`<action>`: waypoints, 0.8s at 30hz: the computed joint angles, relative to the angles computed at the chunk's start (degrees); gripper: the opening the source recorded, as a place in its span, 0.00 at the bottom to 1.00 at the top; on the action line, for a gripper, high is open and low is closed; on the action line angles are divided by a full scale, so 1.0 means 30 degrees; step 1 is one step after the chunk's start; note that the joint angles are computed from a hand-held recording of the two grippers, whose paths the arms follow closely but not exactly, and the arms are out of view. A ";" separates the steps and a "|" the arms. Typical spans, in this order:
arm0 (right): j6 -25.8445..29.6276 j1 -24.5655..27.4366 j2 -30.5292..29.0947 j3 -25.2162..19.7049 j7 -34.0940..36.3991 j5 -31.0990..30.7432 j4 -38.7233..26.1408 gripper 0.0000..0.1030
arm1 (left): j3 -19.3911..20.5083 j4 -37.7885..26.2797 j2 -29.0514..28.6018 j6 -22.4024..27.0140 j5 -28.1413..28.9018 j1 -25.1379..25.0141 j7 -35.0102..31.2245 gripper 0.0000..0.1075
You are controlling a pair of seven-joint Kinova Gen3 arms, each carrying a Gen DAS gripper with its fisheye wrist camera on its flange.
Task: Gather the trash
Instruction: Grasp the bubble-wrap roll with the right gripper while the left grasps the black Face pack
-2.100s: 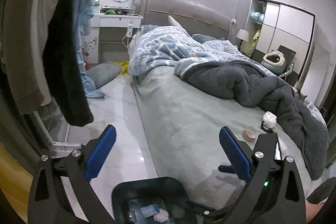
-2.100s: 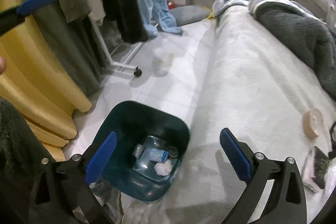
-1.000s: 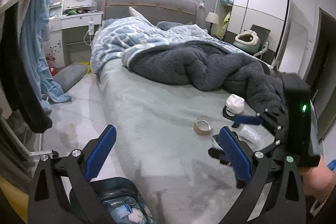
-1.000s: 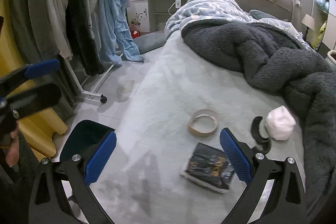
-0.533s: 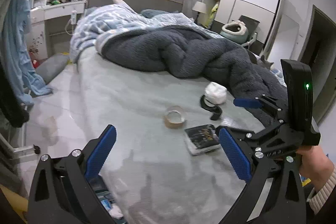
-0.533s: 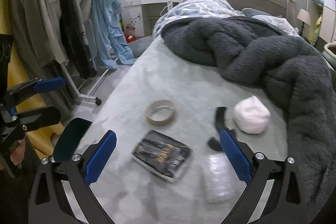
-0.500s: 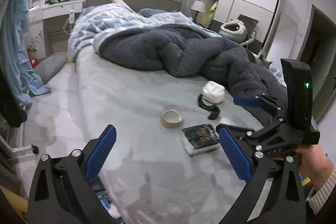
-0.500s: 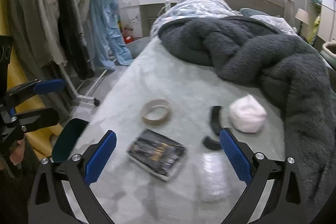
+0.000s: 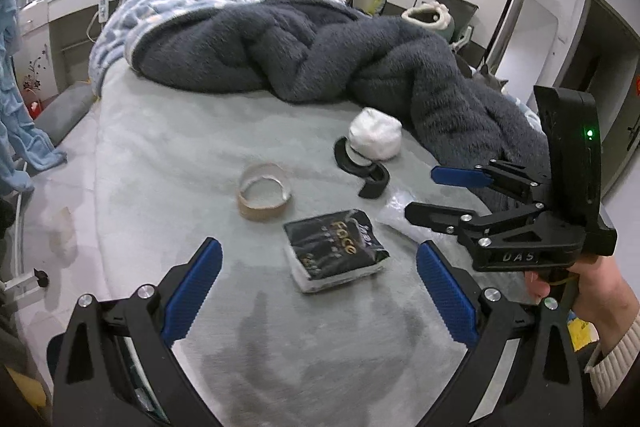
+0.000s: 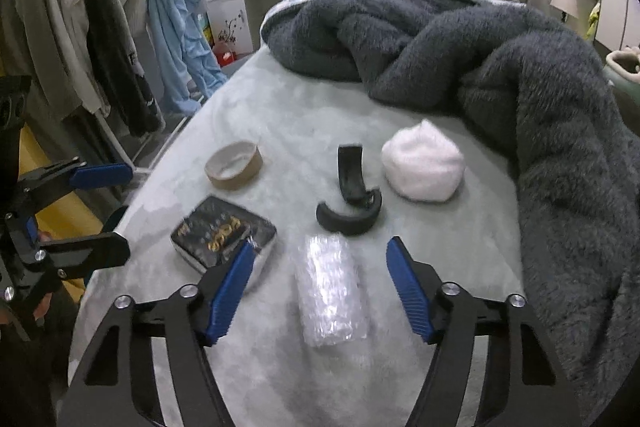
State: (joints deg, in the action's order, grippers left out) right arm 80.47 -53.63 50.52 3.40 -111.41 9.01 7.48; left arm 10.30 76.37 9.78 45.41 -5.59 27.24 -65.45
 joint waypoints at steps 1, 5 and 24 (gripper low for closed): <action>0.0053 0.0058 -0.0004 -0.0101 0.0121 -0.0092 0.0131 0.64 | 0.0044 -0.0093 0.0124 0.0074 0.0022 0.0032 -0.0048 0.92; -0.0735 0.0258 -0.0736 -0.0407 0.0064 -0.0240 0.2138 0.59 | 0.0044 -0.0508 0.0697 0.0344 -0.0105 0.0396 0.0100 0.92; -0.4168 0.0684 -0.3965 -0.0812 -0.2051 0.0542 0.8137 0.34 | -0.0916 -0.2494 0.2905 0.2071 -0.1615 0.2298 0.2614 0.92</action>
